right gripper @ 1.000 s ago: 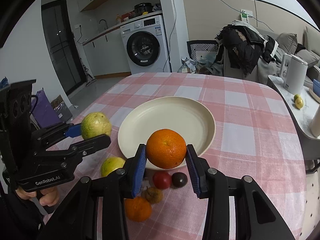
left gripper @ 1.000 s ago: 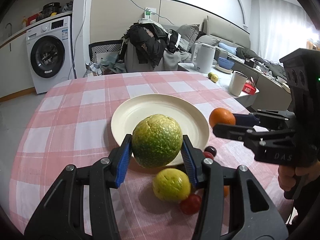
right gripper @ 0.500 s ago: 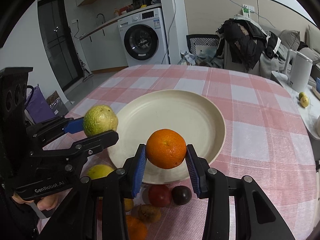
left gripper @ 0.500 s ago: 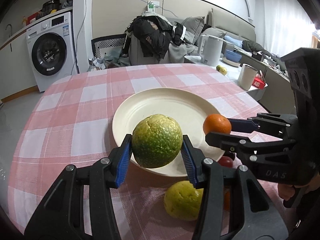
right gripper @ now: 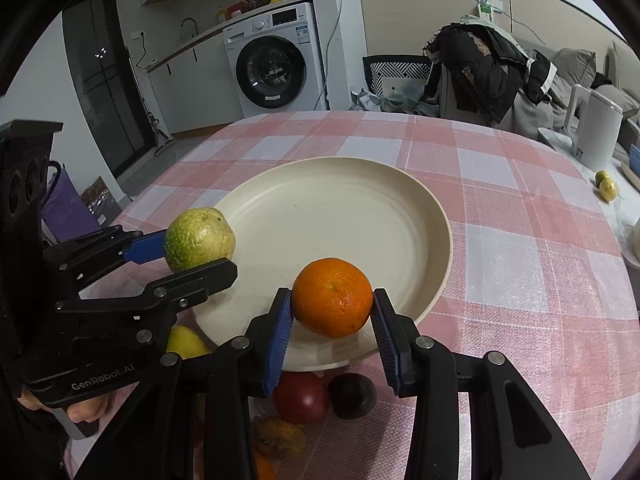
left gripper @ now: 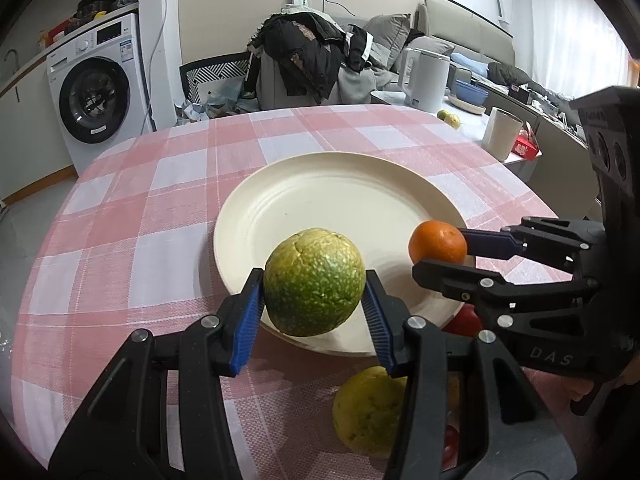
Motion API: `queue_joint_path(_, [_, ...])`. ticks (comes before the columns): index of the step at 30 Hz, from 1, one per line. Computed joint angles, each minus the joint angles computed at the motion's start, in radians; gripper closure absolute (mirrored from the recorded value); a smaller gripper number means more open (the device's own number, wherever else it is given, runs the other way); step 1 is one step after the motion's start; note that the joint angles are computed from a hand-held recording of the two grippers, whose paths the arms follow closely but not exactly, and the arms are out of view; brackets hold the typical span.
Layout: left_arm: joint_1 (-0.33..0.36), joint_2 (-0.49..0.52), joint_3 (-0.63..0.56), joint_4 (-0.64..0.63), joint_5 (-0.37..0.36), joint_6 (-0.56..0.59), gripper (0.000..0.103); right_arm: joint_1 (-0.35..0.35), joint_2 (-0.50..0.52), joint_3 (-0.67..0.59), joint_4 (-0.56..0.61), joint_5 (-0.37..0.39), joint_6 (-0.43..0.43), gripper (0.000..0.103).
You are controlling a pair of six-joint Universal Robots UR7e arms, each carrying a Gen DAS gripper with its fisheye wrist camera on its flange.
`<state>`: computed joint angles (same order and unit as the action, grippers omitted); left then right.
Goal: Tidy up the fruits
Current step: 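Carry the green citrus onto the cream plate with the left tool and release, then carry the orange onto the plate with the right tool and release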
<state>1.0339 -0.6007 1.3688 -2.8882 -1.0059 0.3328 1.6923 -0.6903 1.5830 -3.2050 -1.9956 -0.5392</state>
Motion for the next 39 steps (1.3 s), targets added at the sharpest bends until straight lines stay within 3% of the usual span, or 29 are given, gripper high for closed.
queue_joint_path(3, [0.000, 0.001, -0.002, 0.003, -0.002, -0.005, 0.057, -0.001, -0.004, 0.008, -0.009, 0.005, -0.006, 0.058])
queue_joint_path(5, [0.000, -0.001, 0.000, -0.005, -0.010, -0.018, 0.057, -0.004, -0.014, 0.028, -0.047, 0.020, -0.010, 0.045])
queue_joint_path(7, [-0.002, -0.013, 0.015, -0.022, -0.022, -0.020, 0.054, -0.005, -0.027, 0.050, -0.080, 0.031, -0.016, 0.038])
queue_joint_path(9, [-0.009, -0.026, 0.038, -0.062, -0.020, -0.011, 0.039, -0.002, -0.038, 0.070, -0.109, 0.018, -0.025, 0.029])
queue_joint_path(11, [-0.018, -0.044, 0.077, -0.131, -0.016, 0.004, 0.019, 0.003, -0.055, 0.096, -0.138, 0.005, -0.029, 0.011])
queue_joint_path(14, [-0.030, -0.078, 0.134, -0.189, -0.012, 0.010, 0.015, 0.000, -0.088, 0.132, -0.123, 0.018, -0.011, 0.001])
queue_joint_path(17, [-0.043, -0.114, 0.196, -0.231, -0.002, 0.001, 0.001, 0.000, -0.114, 0.155, -0.091, 0.014, 0.011, 0.000])
queue_joint_path(21, [-0.075, -0.153, 0.274, -0.284, 0.045, 0.017, 0.001, 0.006, -0.136, 0.193, -0.097, 0.013, 0.015, 0.000])
queue_joint_path(28, [-0.102, -0.232, 0.386, -0.281, 0.015, -0.002, 0.001, 0.016, -0.153, 0.243, -0.097, -0.010, -0.011, 0.000])
queue_joint_path(30, [-0.104, -0.246, 0.397, -0.265, 0.014, -0.013, 0.001, 0.014, -0.164, 0.254, -0.084, 0.013, -0.018, 0.000])
queue_joint_path(39, [-0.096, -0.244, 0.406, -0.247, 0.023, -0.029, 0.001, 0.022, -0.173, 0.259, 0.003, -0.021, -0.025, 0.000])
